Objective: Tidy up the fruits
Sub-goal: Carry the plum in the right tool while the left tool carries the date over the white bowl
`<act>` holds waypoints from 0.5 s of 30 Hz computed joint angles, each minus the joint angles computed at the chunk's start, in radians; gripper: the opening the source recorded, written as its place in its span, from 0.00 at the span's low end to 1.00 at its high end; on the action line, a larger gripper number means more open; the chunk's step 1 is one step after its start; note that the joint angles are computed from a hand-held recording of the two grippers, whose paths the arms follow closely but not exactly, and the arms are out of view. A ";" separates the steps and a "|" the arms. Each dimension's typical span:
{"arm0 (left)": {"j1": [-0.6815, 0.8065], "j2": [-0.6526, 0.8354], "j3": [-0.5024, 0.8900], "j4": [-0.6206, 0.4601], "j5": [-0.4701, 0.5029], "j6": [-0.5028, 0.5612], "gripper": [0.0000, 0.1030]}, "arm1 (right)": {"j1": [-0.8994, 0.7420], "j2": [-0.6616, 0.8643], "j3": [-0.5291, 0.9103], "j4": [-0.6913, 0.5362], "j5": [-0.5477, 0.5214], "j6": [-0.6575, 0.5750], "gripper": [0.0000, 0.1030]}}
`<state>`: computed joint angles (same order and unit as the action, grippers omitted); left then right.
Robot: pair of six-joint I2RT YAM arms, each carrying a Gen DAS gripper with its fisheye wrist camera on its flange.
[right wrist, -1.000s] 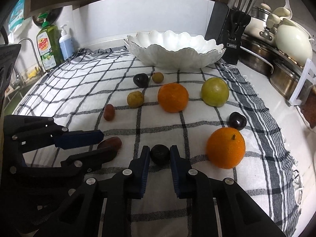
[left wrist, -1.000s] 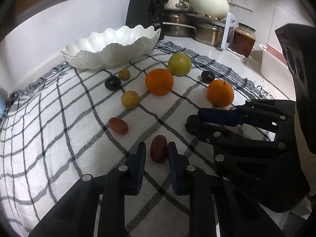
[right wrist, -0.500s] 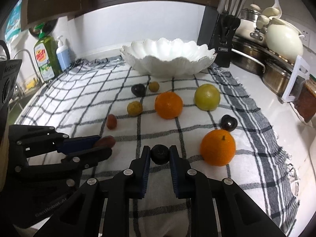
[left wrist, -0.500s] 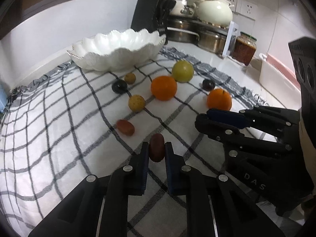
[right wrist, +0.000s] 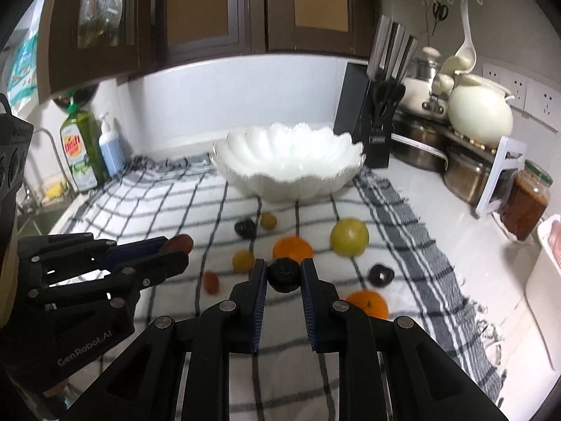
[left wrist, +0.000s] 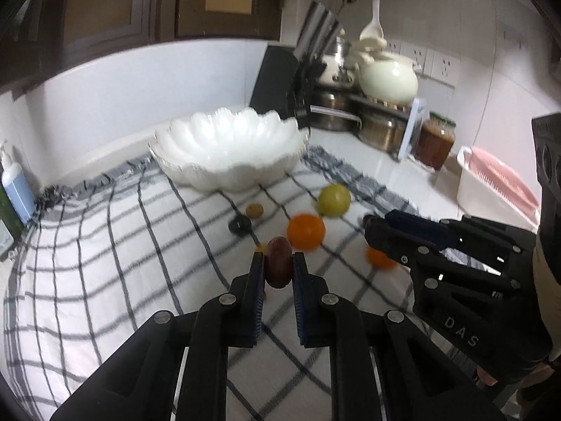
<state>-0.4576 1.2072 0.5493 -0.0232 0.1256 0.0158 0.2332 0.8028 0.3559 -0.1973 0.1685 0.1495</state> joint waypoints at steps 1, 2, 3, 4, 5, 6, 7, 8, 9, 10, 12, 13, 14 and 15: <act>0.005 -0.004 0.009 -0.001 -0.001 0.005 0.16 | 0.003 0.004 0.011 0.003 0.007 0.001 0.20; 0.010 -0.006 0.021 -0.003 0.000 0.009 0.16 | 0.001 0.001 0.015 0.004 0.008 -0.001 0.20; 0.016 -0.008 0.032 -0.005 0.003 0.011 0.16 | -0.001 0.008 0.026 0.009 0.010 -0.002 0.20; 0.023 -0.008 0.045 -0.007 0.008 0.013 0.16 | -0.005 0.013 0.038 0.017 0.011 0.000 0.20; 0.031 -0.008 0.059 -0.010 0.012 0.015 0.16 | -0.010 0.021 0.047 0.026 0.007 0.002 0.20; 0.042 -0.004 0.075 -0.010 0.020 0.016 0.16 | -0.019 0.036 0.063 0.038 0.001 0.004 0.20; 0.049 -0.001 0.086 -0.009 0.023 0.018 0.16 | -0.024 0.048 0.074 0.047 0.000 0.004 0.20; 0.058 0.005 0.103 -0.009 0.025 0.020 0.16 | -0.027 0.059 0.086 0.055 0.000 0.002 0.20; 0.067 0.013 0.119 -0.007 0.027 0.023 0.16 | -0.029 0.073 0.100 0.066 0.004 0.000 0.20; 0.073 0.019 0.134 -0.007 0.029 0.025 0.16 | -0.034 0.092 0.120 0.078 0.006 -0.007 0.20; 0.087 0.038 0.165 -0.003 0.028 0.036 0.16 | -0.036 0.122 0.147 0.097 0.012 -0.016 0.20; 0.092 0.052 0.184 0.000 0.025 0.041 0.16 | -0.038 0.145 0.168 0.107 0.018 -0.023 0.20; 0.096 0.065 0.204 0.001 0.021 0.043 0.16 | -0.043 0.168 0.189 0.119 0.018 -0.032 0.20; 0.101 0.080 0.224 0.002 0.021 0.045 0.16 | -0.046 0.190 0.208 0.128 0.019 -0.035 0.20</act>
<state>-0.3565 1.2873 0.7733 -0.0217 0.1470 0.0607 0.1869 0.9926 0.5641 -0.0693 0.1872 0.1147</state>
